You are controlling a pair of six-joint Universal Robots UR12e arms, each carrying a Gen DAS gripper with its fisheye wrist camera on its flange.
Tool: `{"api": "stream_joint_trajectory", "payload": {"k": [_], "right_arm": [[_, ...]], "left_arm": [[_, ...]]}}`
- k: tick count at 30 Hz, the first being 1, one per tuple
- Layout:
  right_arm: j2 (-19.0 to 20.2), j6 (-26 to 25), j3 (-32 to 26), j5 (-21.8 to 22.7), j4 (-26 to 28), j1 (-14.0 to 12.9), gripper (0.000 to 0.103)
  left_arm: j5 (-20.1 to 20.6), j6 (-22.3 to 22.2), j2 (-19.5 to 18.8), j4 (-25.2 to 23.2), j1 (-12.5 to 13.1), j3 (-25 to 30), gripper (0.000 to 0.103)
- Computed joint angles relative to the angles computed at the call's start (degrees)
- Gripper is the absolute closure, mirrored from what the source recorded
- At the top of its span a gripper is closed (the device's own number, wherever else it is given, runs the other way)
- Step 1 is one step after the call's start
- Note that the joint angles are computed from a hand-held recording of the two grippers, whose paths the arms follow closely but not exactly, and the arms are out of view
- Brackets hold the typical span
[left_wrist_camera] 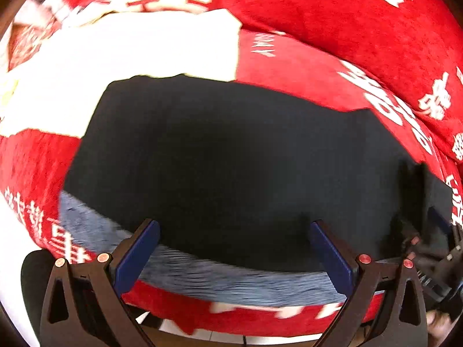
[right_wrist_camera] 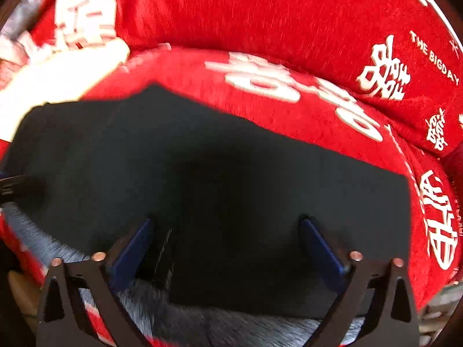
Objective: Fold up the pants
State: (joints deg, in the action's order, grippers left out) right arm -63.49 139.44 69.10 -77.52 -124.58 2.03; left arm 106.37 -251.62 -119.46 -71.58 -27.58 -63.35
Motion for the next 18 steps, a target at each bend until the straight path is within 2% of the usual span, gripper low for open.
{"api": "stream_joint_trajectory", "payload": {"k": [1,3,5,8,10,12,14,16,18], "right_arm": [[-0.1,0.7,-0.6,1.4,1.1,0.1,0.0],[-0.6,0.9,-0.6,4.9,2.0,0.1,0.0],[-1.4,-1.8,0.2,6.4,1.6,0.7,0.0],[-1.7,-7.2,0.6,5.0,3.4,2.4,0.0],[-1.1,-11.5,-0.6,4.3,7.3,3.4,0.0],[-1.1,-13.4,-0.5,4.1,7.3,4.3,0.0],[-0.9,-14.4,-1.1,6.5,7.8,4.8,0.0],[0.3,-16.4,-4.1,9.5,12.6,5.7,0.0],[2.0,-19.5,-7.5,10.9,18.7,6.9,0.0]], "left_arm": [[0.1,-0.3,1.1,2.1,0.1,-2.2,0.0],[-1.9,0.4,3.8,11.2,0.5,-7.9,0.0],[-2.9,2.0,4.5,14.2,0.7,-9.6,0.0],[-2.9,5.6,4.3,13.9,0.4,-9.3,0.0],[-2.4,5.9,4.8,13.3,0.1,-9.7,0.0],[-0.6,4.4,6.0,12.0,-0.2,-10.7,0.0],[0.6,2.6,8.1,13.5,-0.1,-13.9,0.0],[1.1,0.2,8.9,11.4,0.3,-15.0,0.0],[-0.7,-2.9,9.5,8.9,1.3,-16.4,0.0]]}}
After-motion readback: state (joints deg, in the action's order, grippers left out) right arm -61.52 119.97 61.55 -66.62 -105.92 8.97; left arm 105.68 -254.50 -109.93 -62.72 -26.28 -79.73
